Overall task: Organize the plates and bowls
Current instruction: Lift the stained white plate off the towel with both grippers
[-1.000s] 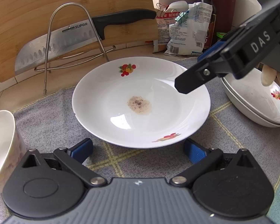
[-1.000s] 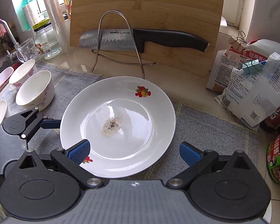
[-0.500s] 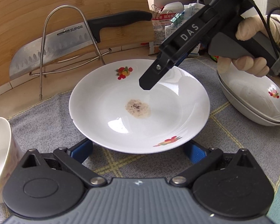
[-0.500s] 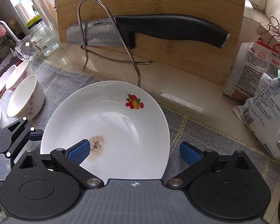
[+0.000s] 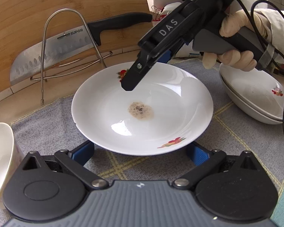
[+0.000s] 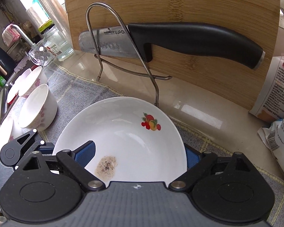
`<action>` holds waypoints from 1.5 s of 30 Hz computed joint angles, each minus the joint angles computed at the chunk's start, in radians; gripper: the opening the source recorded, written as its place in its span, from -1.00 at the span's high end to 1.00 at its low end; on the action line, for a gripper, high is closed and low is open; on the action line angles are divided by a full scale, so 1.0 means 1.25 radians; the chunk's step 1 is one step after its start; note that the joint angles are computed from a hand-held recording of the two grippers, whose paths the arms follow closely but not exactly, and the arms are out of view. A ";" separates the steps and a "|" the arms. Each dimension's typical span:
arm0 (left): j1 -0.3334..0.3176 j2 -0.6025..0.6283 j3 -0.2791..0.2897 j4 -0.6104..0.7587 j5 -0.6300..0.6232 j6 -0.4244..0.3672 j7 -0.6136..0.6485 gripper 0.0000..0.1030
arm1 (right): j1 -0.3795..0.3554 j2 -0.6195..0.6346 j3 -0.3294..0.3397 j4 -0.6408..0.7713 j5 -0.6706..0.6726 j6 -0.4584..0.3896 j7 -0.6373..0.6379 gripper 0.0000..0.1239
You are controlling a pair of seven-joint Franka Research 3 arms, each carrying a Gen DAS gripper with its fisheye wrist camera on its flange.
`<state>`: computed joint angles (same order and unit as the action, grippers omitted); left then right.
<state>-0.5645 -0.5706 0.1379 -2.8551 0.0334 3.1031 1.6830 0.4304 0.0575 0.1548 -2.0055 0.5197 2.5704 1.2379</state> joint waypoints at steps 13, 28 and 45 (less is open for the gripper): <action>0.005 0.004 0.008 -0.006 0.019 0.025 0.013 -0.99 | -0.015 0.036 -0.003 0.065 0.020 -0.100 -0.022 -0.59; -0.001 0.014 0.013 -0.002 0.042 0.039 0.014 -0.98 | -0.020 0.050 -0.002 0.088 0.034 -0.130 -0.039 -0.65; -0.015 0.010 0.031 0.003 0.032 0.022 0.037 -0.98 | -0.014 0.051 -0.001 0.088 0.016 -0.126 -0.032 -0.66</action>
